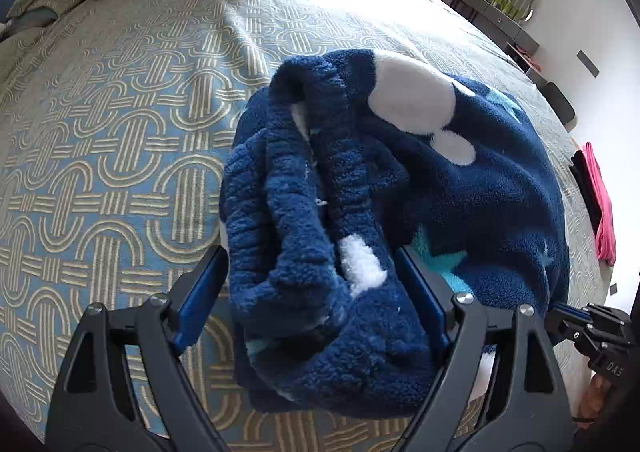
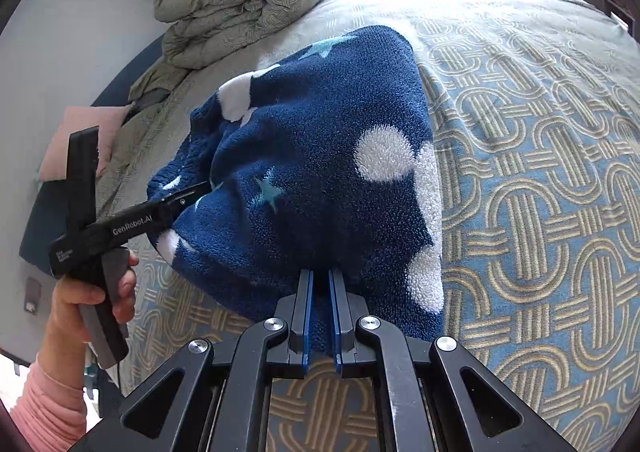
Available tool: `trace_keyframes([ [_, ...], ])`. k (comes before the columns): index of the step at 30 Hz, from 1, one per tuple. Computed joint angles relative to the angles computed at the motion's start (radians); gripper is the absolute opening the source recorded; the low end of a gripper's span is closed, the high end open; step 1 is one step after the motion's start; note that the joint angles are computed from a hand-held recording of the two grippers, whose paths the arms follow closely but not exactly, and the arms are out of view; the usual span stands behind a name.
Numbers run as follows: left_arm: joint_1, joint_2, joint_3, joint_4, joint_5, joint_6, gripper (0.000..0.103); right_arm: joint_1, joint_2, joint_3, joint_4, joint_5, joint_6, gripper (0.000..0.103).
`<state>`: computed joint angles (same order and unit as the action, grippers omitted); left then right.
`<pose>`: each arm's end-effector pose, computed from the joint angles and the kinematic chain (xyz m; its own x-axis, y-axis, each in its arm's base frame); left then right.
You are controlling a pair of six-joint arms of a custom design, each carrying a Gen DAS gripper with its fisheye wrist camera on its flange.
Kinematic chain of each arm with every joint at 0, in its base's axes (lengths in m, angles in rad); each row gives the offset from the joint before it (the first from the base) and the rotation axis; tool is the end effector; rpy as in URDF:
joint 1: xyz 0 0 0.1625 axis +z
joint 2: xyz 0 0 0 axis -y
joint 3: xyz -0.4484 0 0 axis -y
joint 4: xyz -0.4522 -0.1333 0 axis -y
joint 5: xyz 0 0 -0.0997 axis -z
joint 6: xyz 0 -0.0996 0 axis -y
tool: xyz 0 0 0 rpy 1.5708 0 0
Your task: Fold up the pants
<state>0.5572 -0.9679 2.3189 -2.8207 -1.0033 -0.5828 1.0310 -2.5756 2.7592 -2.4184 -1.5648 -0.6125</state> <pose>-0.2777 -0.3931 -0.0031 -0.7986 0.3320 -0.5020 0.4849 0.8489 -0.2101 0.0090 -0.2455 0.3034 -0.9361 0.0295 0.3504 -0.1631 0.8464 -0.5070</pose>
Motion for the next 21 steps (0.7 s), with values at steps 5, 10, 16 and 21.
trace_keyframes([
  [5, 0.003, 0.0, 0.007, -0.019, 0.002, 0.022, 0.088, -0.008, -0.01, -0.011, 0.029, 0.001, -0.009, 0.007],
  [10, 0.014, -0.001, 0.014, -0.04, -0.011, 0.025, 0.094, -0.043, -0.011, -0.028, 0.074, 0.031, -0.019, 0.007],
  [16, 0.048, -0.005, 0.024, -0.079, -0.059, 0.031, 0.098, -0.054, -0.027, -0.063, 0.145, 0.091, -0.04, 0.027],
  [21, 0.091, -0.011, 0.019, -0.09, -0.133, 0.033, 0.098, -0.131, -0.08, -0.083, 0.065, 0.211, -0.015, 0.087],
])
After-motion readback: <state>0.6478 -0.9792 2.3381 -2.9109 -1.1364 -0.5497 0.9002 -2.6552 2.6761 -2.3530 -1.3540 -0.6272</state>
